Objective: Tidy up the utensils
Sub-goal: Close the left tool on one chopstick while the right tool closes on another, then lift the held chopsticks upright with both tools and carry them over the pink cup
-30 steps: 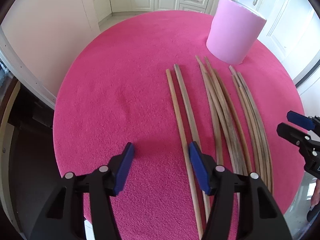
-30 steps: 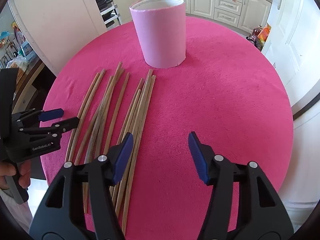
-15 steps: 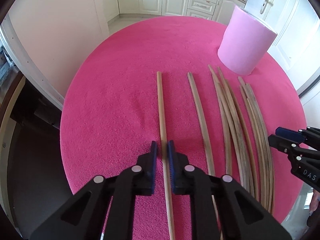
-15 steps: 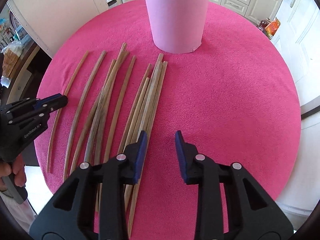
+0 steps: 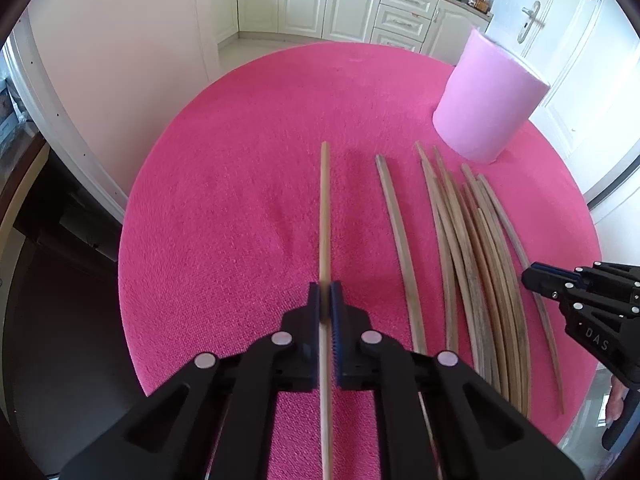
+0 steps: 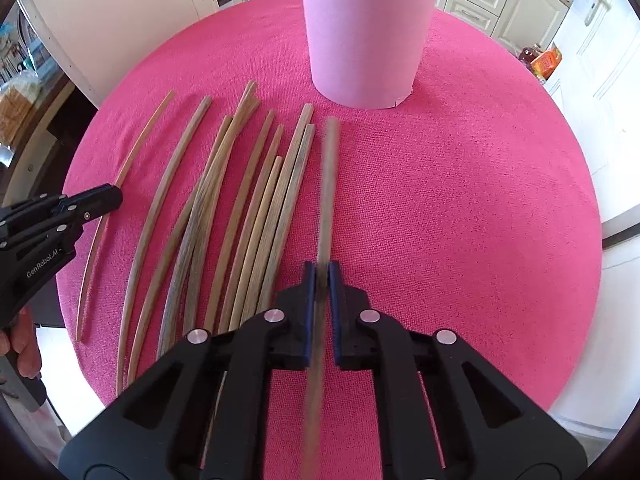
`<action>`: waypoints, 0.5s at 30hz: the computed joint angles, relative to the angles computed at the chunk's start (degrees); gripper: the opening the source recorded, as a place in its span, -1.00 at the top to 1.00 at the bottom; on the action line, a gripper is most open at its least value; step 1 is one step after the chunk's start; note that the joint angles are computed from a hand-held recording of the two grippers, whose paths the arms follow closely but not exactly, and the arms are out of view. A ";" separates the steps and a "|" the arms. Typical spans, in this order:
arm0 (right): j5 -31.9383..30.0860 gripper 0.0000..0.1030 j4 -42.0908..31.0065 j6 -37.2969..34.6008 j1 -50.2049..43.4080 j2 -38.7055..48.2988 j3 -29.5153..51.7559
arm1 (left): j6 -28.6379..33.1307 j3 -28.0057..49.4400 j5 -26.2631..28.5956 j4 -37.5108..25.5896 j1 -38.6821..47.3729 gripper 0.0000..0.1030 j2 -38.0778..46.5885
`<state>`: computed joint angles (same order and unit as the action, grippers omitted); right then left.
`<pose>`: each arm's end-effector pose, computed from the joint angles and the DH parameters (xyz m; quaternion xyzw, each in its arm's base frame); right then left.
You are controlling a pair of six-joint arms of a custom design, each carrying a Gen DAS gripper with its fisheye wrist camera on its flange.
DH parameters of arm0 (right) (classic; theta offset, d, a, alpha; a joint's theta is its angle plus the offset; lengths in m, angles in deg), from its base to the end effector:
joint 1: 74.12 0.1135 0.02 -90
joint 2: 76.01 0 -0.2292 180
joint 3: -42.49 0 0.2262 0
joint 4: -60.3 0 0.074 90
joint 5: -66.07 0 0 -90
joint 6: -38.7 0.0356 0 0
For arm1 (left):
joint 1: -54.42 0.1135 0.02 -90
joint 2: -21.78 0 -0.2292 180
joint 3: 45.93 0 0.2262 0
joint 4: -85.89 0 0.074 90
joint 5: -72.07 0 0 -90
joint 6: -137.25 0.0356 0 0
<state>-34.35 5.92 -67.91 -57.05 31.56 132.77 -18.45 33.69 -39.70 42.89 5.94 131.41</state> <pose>0.3226 0.1058 0.1613 -0.2987 0.9368 0.0903 0.1583 0.2248 -0.2340 0.1139 -0.1730 0.9561 -0.0203 0.2356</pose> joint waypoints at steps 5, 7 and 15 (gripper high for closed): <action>-6.52 0.88 1.27 -2.23 -4.22 -1.61 -1.36 | -1.37 -1.44 -3.86 0.27 -2.51 0.89 -3.62; -9.38 0.88 2.00 -3.12 -5.59 -2.87 -2.54 | -2.01 -1.63 -5.28 0.27 -3.76 0.89 -4.76; -18.29 0.88 2.02 -5.01 -9.62 -9.26 -5.88 | -2.37 0.58 -13.30 -0.60 -9.35 0.89 -7.79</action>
